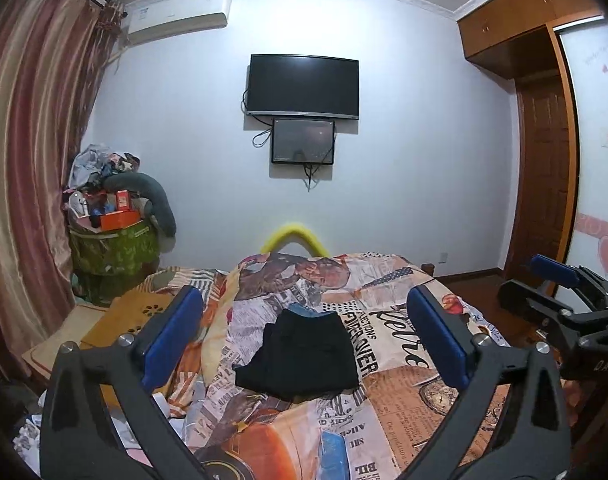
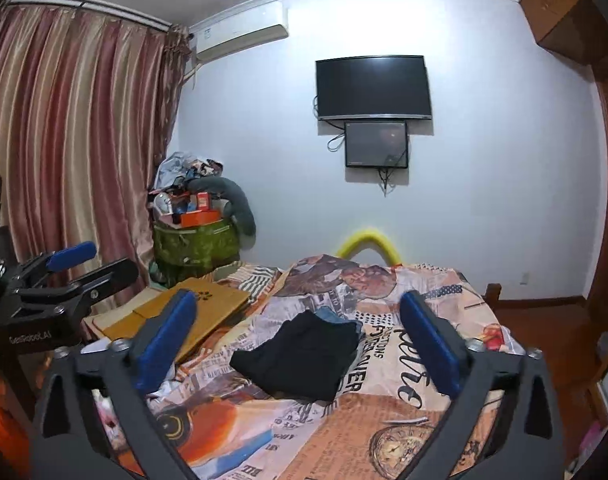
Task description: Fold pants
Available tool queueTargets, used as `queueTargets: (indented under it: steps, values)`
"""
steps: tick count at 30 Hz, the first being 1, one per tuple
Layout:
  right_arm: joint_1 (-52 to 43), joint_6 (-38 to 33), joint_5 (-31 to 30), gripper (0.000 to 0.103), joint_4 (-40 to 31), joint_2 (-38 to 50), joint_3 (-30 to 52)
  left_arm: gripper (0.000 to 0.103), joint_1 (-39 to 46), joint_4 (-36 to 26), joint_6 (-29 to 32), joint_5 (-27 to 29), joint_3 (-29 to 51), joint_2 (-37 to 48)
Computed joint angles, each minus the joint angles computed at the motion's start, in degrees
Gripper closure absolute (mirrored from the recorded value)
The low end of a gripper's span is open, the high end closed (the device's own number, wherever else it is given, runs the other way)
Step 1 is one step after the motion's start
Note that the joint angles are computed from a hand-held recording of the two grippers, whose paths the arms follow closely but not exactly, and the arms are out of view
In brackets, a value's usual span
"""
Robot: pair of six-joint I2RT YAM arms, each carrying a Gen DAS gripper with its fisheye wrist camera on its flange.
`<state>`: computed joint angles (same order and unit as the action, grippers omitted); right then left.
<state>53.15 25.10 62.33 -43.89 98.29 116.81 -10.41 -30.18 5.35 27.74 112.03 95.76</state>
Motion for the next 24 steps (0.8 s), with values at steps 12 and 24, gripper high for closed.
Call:
queueTargets:
  steps: [12,24]
  values:
    - [0.4,5.3,-1.0,0.000,-1.2,-1.3,-2.6,0.000,-0.8,1.5,0.9,-1.7,-3.6,-1.5]
    - [1.2,7.2,-0.3,0.000,-3.2,-0.8,-2.2,0.000,-1.4,1.1,1.2,-1.7,-4.0,-1.5]
